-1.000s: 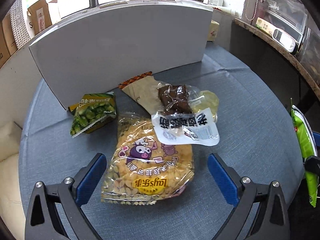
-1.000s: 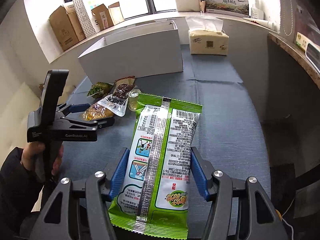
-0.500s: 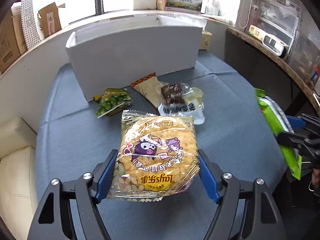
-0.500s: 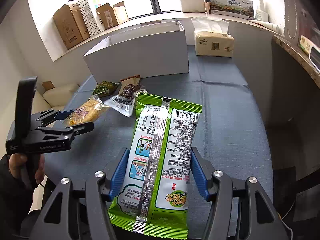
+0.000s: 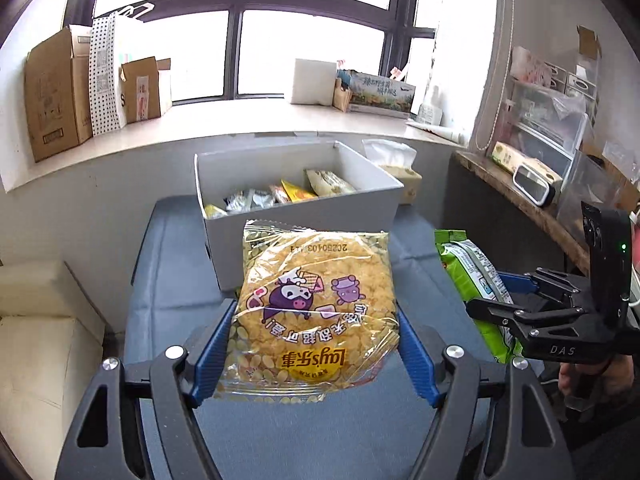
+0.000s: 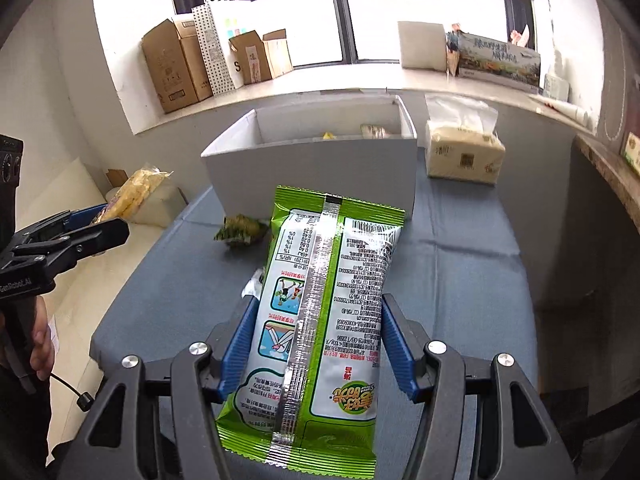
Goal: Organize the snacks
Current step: 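Grasp the beige biscuit bag with the left gripper while the right carries the cracker bag, then drop the cracker bag and biscuit bag into the white box, opening both grippers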
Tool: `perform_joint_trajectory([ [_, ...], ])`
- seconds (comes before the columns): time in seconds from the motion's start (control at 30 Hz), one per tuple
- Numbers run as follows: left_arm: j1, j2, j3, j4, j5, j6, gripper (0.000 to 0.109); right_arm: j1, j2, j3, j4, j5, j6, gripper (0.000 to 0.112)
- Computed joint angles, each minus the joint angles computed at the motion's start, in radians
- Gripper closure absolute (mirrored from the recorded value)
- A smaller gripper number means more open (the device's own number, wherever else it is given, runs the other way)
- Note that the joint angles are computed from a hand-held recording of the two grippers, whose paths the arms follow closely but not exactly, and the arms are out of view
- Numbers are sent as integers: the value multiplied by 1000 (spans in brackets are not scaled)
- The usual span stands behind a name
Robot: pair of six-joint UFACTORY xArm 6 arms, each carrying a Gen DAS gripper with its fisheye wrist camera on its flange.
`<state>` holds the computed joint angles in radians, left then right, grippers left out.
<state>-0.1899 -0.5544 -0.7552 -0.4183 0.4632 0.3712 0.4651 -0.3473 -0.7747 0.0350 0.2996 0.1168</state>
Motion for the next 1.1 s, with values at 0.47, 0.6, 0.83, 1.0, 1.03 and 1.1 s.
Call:
perform_joint_trajectory([
  [0.47,55,718,-797,140,90,-257,29,-94,749,-1028,171,248,-181,47],
  [0.6,64,816,-914,148,163,-286,28,-109,920,-1301,134,390,-165,40],
  [0.83,74,805,-866,87,91,-221,6,-118,975,-1369,158,360,-153,9],
  [1.0,81,779,-825,26,98,-174,6,-119,915,-1268,179,344,-157,9],
  [1.03,83,774,-820,2,109,-157,6,-115,885,-1217,183,311,-171,9],
  [1.1,83,748,-786,-6,102,-146,6,-111,831,-1138,200,274,-188,9],
])
